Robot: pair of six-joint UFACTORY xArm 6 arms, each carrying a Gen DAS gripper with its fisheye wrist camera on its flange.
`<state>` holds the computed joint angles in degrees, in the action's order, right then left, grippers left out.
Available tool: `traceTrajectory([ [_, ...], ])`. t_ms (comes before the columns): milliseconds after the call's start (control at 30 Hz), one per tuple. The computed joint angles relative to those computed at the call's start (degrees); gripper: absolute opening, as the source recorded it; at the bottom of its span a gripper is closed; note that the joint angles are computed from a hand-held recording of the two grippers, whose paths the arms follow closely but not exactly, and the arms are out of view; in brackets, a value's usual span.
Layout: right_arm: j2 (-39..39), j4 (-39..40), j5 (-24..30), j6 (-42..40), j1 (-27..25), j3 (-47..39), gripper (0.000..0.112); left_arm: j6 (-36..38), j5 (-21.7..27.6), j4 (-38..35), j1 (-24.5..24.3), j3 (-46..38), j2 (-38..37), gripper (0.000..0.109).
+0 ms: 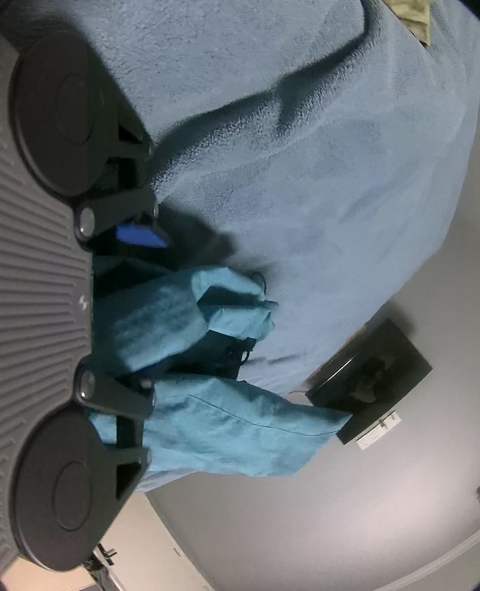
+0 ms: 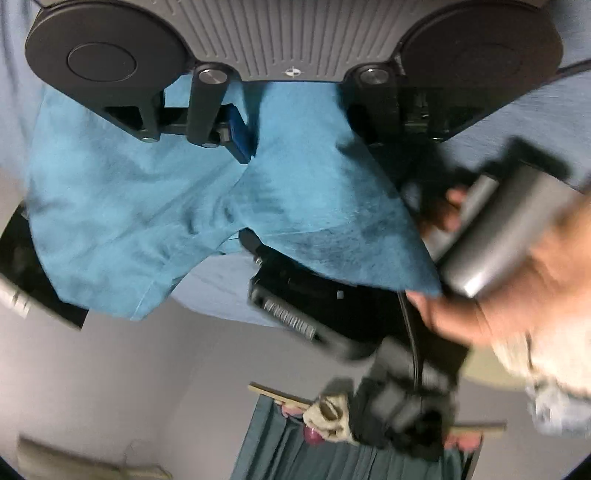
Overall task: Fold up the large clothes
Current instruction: 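Grasp the jacket with the left gripper while the right gripper holds the lifted corner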
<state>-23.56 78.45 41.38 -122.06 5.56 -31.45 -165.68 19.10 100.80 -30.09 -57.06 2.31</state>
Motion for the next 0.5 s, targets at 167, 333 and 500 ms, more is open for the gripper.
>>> traceTrajectory([
  [167,-0.1,-11.9,19.7,13.0,-15.6,-6.2,0.051,-1.8,2.7,7.5,-0.3,-1.6,1.1,0.03],
  [333,11.0,-8.6,26.9,25.8,-20.3,-18.4,0.052,-2.7,8.3,19.2,-3.6,-2.5,0.8,0.03],
  [500,17.4,-7.3,39.6,30.9,-26.8,-24.0,0.052,-6.8,0.3,21.3,-1.0,-10.4,8.4,0.03],
])
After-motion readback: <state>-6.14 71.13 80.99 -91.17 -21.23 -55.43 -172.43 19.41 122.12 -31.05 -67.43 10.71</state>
